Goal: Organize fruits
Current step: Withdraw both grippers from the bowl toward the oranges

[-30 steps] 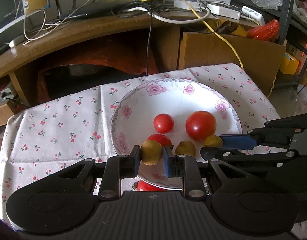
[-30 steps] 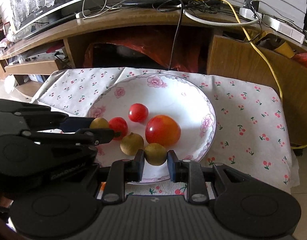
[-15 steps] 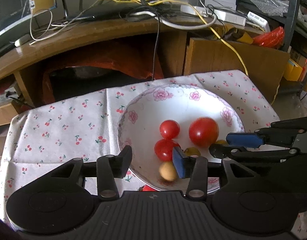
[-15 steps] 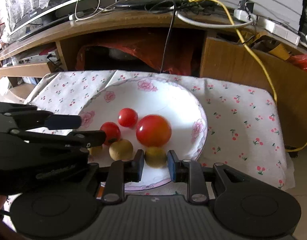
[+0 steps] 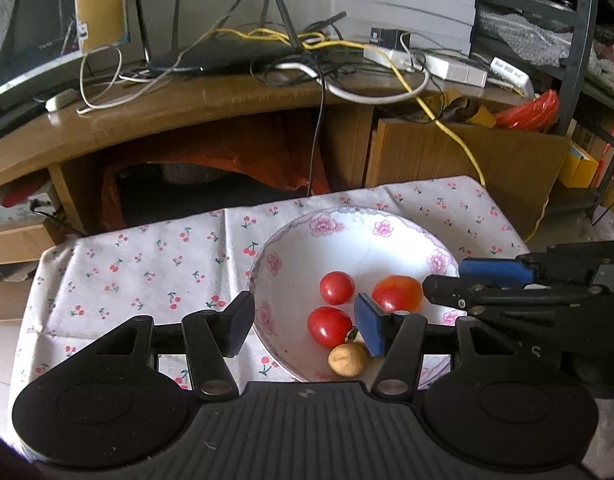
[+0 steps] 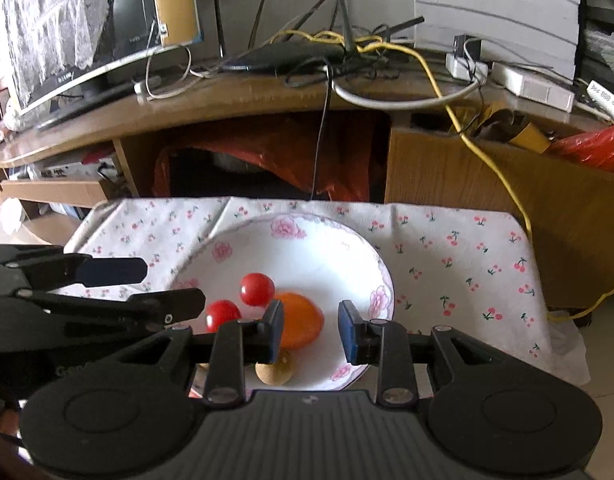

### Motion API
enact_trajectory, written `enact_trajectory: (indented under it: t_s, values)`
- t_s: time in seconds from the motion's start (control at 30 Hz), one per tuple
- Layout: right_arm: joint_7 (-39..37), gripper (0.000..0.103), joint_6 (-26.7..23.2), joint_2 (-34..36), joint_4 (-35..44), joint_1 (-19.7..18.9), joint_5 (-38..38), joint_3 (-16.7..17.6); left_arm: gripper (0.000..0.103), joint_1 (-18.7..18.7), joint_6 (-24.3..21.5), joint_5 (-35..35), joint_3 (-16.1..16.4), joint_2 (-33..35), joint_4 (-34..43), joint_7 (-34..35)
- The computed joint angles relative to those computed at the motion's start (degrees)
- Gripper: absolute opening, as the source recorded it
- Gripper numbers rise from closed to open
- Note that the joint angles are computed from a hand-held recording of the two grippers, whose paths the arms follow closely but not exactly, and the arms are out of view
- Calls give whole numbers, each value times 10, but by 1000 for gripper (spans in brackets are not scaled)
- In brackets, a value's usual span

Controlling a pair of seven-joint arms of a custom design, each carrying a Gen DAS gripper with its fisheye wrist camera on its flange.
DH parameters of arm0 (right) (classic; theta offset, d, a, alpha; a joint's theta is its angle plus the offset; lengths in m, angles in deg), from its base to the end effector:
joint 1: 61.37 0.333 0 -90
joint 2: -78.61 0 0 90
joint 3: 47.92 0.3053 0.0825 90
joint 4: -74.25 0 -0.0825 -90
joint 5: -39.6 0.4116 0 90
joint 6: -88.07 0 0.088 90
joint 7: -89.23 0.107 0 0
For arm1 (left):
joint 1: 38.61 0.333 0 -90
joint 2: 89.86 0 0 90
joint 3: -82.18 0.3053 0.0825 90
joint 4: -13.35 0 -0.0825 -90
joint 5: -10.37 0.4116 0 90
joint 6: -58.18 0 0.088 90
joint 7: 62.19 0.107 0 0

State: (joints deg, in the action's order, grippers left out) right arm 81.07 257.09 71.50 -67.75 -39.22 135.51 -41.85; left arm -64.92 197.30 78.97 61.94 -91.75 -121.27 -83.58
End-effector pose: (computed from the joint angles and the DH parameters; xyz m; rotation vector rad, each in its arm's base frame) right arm 0.4501 0.1665 0.3239 -2.0855 1.0787 -0.3524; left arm 0.3681 -0.3835 0.3262 -1.8924 1.5224 -0.6805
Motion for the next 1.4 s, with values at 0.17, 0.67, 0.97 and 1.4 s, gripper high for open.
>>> enact_trajectory:
  t_s: [0.17,0.67,0.97,1.4]
  values:
    - [8,30,-10,-42,-33,4,-7,-1,65,-7,-10,-16,-11,-29,-18,-2]
    - [127,30,-18,-149,-154,47,-117,-18,65,-35,-18,-98,-48,-79,-70,10]
    - [129,31,-16,-130,-168,80,-138,-40,68,-43,4,-130,-49,-66,-87,42]
    - [22,39,-36,-16,-75,50,-36,-4,69,-27,44,-146,-38,-68,-123,43]
